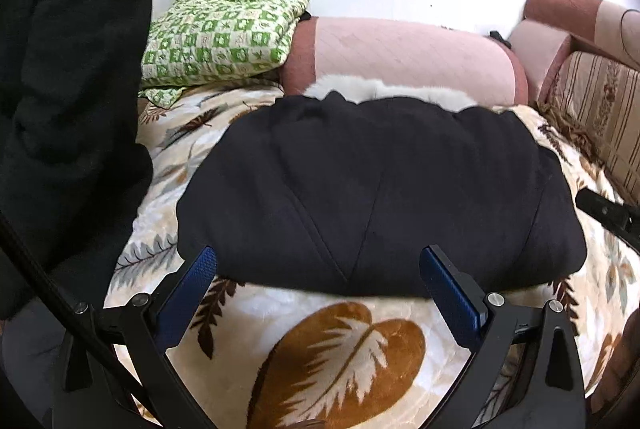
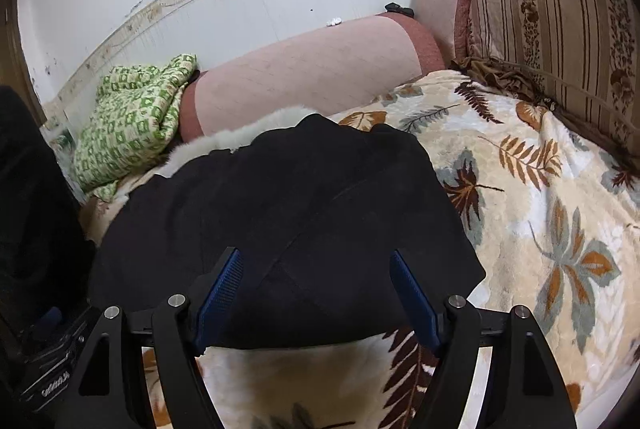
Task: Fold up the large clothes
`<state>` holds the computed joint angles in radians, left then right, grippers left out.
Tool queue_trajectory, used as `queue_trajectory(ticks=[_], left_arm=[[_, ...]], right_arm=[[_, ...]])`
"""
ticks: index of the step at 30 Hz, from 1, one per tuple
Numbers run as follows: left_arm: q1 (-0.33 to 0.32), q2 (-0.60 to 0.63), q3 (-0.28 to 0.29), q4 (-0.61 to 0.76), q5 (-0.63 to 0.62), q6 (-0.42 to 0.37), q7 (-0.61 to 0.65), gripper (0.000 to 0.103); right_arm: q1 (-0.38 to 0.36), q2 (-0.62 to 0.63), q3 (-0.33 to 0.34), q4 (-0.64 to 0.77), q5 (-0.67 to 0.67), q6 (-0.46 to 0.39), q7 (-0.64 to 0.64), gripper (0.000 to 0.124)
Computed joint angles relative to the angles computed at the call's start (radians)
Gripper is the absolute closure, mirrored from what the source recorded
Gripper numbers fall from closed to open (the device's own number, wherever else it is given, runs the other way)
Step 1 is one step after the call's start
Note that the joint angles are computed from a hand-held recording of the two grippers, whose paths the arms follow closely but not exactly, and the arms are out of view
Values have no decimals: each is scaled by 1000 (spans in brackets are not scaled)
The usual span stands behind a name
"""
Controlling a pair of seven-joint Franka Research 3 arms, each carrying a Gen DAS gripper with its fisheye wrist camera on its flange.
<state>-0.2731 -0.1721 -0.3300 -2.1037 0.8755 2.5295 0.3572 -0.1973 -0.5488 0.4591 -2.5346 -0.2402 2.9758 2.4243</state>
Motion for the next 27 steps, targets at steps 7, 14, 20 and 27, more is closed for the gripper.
queue_trajectory(ticks=[7,14,20,27], left_arm=[[-3,26,6,-9,-10,17,12,2],[-22,74,22,-6,-84,35,77,2],[-40,106,31,-3,-137,45,118,2],[-63,142,29,14,-139,33,144,2]], right_arm=[[-15,47,10,17,-32,-23,19,44],[-26,84,41,55,-142,-34,68,44],[-76,70,91,71,-243,-31,131,44],[-95,30,92,56,-277,-22,190,44]])
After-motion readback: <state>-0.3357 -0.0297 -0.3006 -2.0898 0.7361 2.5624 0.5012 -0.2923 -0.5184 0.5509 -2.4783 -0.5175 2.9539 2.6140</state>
